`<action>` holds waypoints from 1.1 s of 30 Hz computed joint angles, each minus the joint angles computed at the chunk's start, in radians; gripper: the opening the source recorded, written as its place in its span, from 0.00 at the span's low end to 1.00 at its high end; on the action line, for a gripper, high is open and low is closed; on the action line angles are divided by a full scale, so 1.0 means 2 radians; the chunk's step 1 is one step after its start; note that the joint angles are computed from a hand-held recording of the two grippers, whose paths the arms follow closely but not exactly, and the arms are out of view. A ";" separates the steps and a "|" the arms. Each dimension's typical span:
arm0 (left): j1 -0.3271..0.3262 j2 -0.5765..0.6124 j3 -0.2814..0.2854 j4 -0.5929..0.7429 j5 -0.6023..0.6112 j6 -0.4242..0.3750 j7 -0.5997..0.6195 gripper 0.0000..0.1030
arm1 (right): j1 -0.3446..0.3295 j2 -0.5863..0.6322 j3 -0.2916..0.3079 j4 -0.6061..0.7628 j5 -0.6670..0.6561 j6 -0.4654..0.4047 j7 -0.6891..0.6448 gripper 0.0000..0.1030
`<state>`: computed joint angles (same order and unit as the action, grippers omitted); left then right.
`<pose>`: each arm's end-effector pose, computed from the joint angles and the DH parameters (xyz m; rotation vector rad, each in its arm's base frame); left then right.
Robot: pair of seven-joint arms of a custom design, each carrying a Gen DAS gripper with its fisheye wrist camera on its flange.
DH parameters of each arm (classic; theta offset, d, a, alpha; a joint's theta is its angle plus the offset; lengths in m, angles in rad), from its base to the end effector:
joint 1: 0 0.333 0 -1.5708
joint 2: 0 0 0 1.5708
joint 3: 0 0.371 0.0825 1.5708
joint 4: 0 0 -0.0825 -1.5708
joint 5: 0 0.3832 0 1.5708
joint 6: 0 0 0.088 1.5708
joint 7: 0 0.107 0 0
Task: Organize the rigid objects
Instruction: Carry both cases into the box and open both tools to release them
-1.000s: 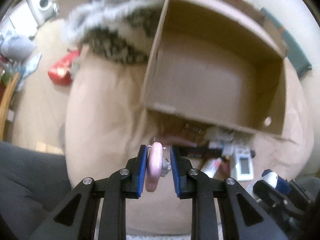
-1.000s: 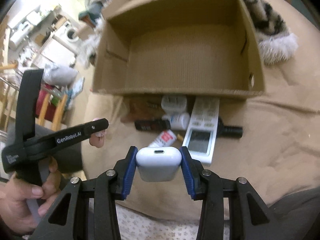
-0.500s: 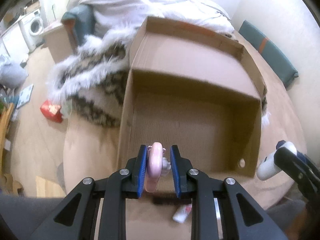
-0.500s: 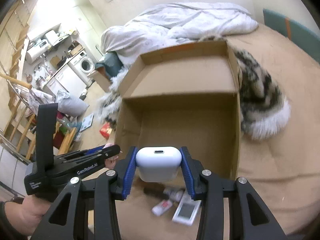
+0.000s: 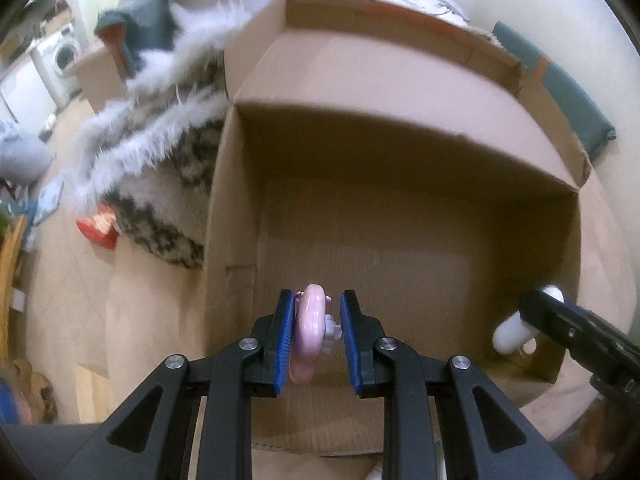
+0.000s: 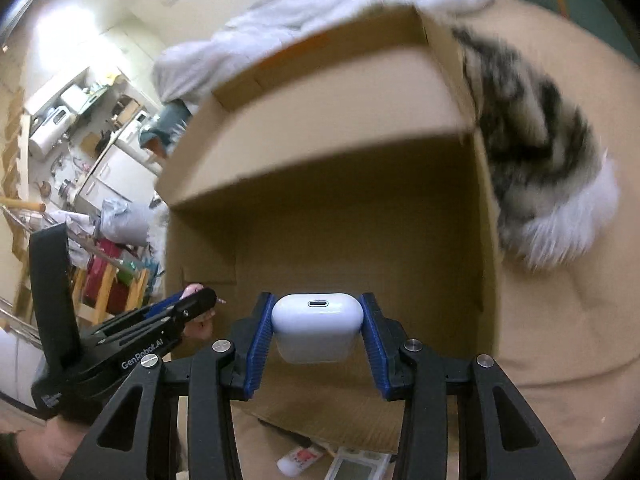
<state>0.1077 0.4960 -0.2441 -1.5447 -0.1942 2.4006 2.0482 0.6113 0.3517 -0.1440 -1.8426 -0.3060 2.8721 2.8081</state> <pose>0.7438 -0.0673 0.4597 -1.5624 2.4739 -0.6379 0.6097 0.3409 0.4671 -1.2743 2.0927 -0.2265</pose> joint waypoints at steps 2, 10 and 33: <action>-0.002 0.006 0.003 0.005 0.004 -0.005 -0.007 0.20 | -0.009 0.008 0.009 0.011 0.009 -0.015 -0.019 0.44; -0.004 0.008 0.004 -0.008 0.022 0.015 0.000 0.20 | -0.030 0.038 0.037 0.048 0.060 -0.079 -0.069 0.44; -0.002 -0.006 -0.009 -0.042 0.022 0.049 0.020 0.21 | -0.014 0.049 0.019 0.068 0.041 -0.103 -0.050 0.48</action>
